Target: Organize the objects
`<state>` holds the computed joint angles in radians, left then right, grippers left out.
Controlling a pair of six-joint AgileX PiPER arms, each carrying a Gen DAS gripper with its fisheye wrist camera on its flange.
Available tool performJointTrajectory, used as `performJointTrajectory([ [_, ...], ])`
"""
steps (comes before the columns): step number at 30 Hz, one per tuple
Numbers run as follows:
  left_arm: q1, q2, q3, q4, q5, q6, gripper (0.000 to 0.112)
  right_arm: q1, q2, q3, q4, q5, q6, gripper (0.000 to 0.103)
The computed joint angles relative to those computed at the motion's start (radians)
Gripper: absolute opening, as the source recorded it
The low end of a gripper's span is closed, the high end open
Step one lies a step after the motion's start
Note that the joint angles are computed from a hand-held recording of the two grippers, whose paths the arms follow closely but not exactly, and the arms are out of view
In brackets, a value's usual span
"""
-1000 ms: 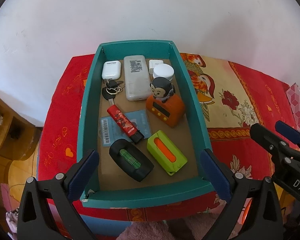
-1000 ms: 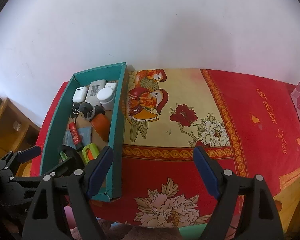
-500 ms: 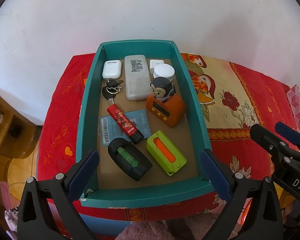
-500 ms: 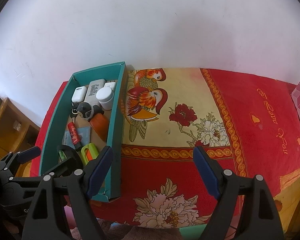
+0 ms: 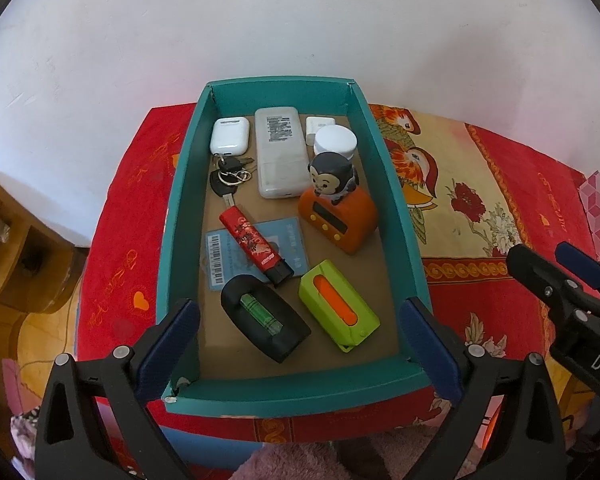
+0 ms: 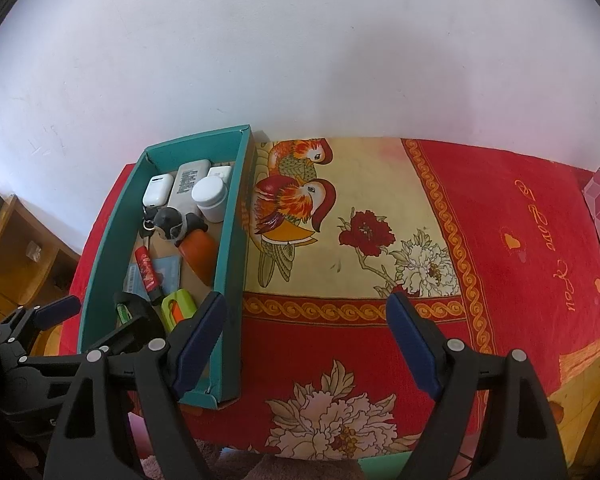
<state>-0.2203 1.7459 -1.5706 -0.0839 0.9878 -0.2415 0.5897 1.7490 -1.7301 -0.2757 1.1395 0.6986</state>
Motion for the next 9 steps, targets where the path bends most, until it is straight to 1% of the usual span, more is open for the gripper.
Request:
performJointTrajectory([
  [9, -0.002, 0.004, -0.005, -0.007, 0.0, -0.004, 0.102, -0.012, 0.011, -0.012, 0.007, -0.001, -0.015, 0.083],
])
